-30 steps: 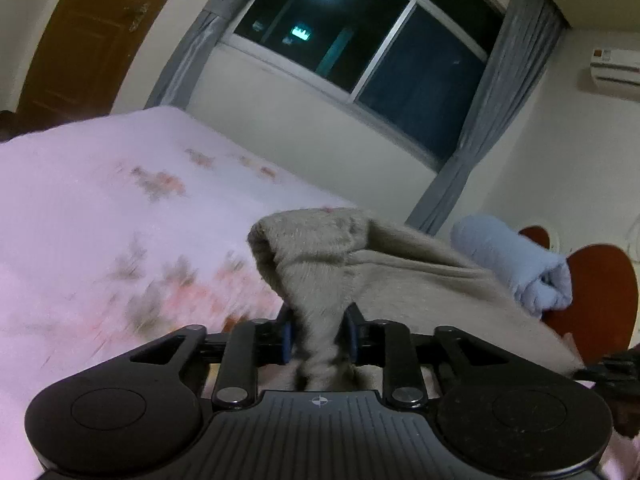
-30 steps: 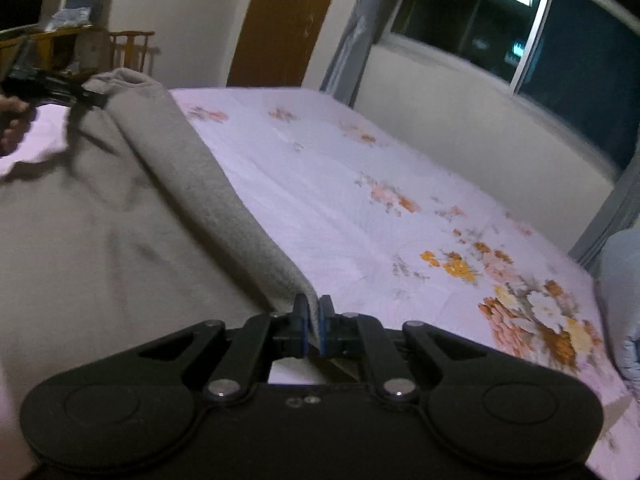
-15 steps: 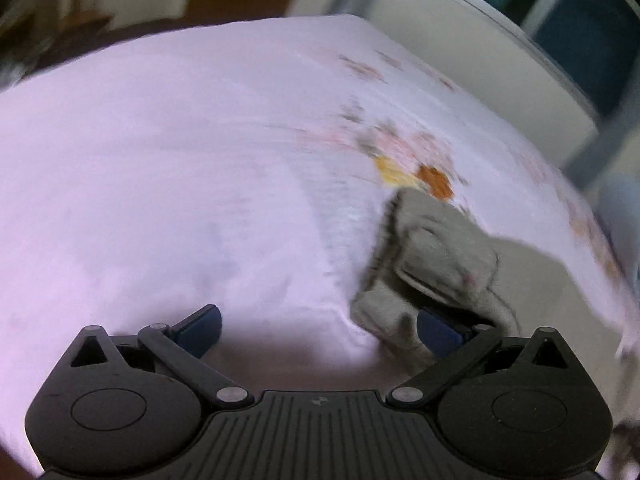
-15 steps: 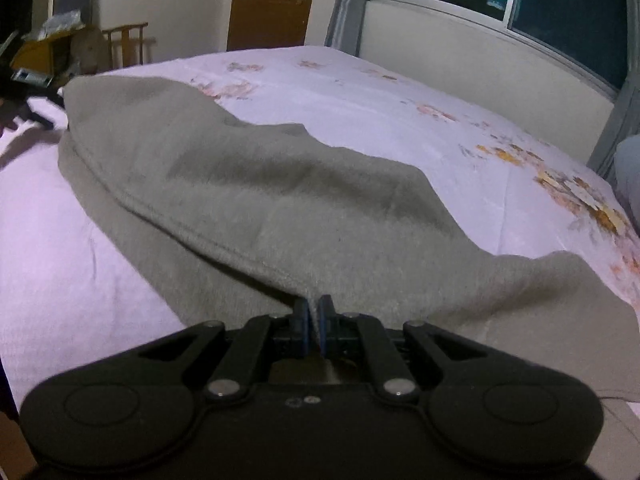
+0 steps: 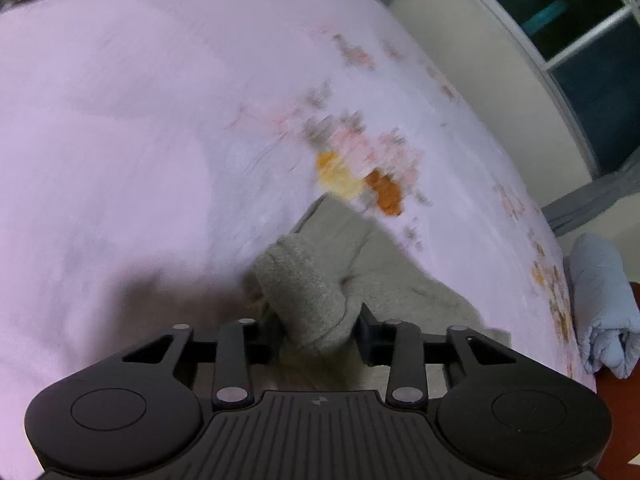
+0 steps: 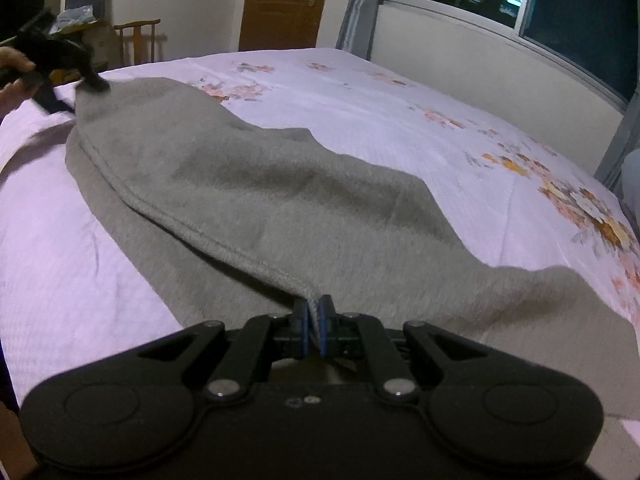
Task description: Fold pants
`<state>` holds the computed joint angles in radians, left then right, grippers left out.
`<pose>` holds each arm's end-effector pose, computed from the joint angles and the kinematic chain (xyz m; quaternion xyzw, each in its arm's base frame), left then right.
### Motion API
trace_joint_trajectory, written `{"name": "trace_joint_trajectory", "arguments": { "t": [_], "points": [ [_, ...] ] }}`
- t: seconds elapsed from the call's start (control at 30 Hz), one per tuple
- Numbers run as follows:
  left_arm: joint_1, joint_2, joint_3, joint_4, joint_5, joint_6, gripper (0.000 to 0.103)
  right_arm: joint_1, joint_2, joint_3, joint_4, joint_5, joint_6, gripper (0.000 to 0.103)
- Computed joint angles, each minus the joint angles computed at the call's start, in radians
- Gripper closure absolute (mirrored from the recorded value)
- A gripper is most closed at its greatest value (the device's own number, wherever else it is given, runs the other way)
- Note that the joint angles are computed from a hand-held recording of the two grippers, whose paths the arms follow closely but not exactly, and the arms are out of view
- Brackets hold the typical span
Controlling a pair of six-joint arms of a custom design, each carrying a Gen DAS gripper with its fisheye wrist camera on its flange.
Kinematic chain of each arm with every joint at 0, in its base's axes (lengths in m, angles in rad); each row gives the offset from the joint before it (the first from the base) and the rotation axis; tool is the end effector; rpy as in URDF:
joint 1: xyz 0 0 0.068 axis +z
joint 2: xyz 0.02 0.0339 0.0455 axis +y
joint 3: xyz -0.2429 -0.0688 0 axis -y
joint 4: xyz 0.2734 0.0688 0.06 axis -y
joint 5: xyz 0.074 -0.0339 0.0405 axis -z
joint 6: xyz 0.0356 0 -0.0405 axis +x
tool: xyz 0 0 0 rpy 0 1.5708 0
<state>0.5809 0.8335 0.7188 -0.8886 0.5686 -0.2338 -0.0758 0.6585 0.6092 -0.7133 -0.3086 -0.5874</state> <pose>0.1703 0.0888 0.2339 -0.2930 0.8772 -0.2188 0.3112 0.1822 -0.0030 0.2340 -0.2883 0.8637 0.0071 0.4134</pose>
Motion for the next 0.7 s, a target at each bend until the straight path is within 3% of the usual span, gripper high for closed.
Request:
{"name": "trace_joint_trajectory", "arguments": {
  "t": [0.1, 0.27, 0.4, 0.47, 0.53, 0.57, 0.63, 0.7],
  "points": [
    [-0.069, 0.083, 0.121, 0.005, -0.025, -0.013, 0.072, -0.01, 0.054, 0.068, 0.023, 0.003, -0.02, 0.103],
    [-0.131, 0.235, 0.342, -0.101, -0.064, 0.048, 0.071, -0.03, 0.166, 0.265, 0.006, -0.034, -0.012, 0.103],
    [-0.032, 0.142, 0.211, -0.082, -0.031, 0.09, 0.073, -0.045, 0.151, 0.285, -0.05, -0.074, -0.036, 0.103],
    [0.057, 0.045, 0.087, -0.055, 0.035, 0.092, 0.076, -0.055, 0.117, 0.241, -0.068, -0.087, -0.056, 0.103],
    [0.188, -0.095, -0.034, -0.079, 0.145, 0.133, 0.078, -0.056, 0.093, 0.199, -0.081, -0.096, -0.062, 0.103],
    [0.214, -0.119, -0.063, -0.102, 0.156, 0.143, 0.078, -0.053, 0.073, 0.172, -0.082, -0.089, -0.064, 0.103],
    [0.258, -0.085, -0.097, -0.15, 0.161, 0.182, 0.075, -0.061, 0.059, 0.14, -0.09, -0.092, -0.073, 0.103],
    [0.327, -0.071, -0.12, -0.157, 0.237, 0.179, 0.071, -0.057, 0.059, 0.122, -0.09, -0.087, -0.07, 0.103]
  ]
}}
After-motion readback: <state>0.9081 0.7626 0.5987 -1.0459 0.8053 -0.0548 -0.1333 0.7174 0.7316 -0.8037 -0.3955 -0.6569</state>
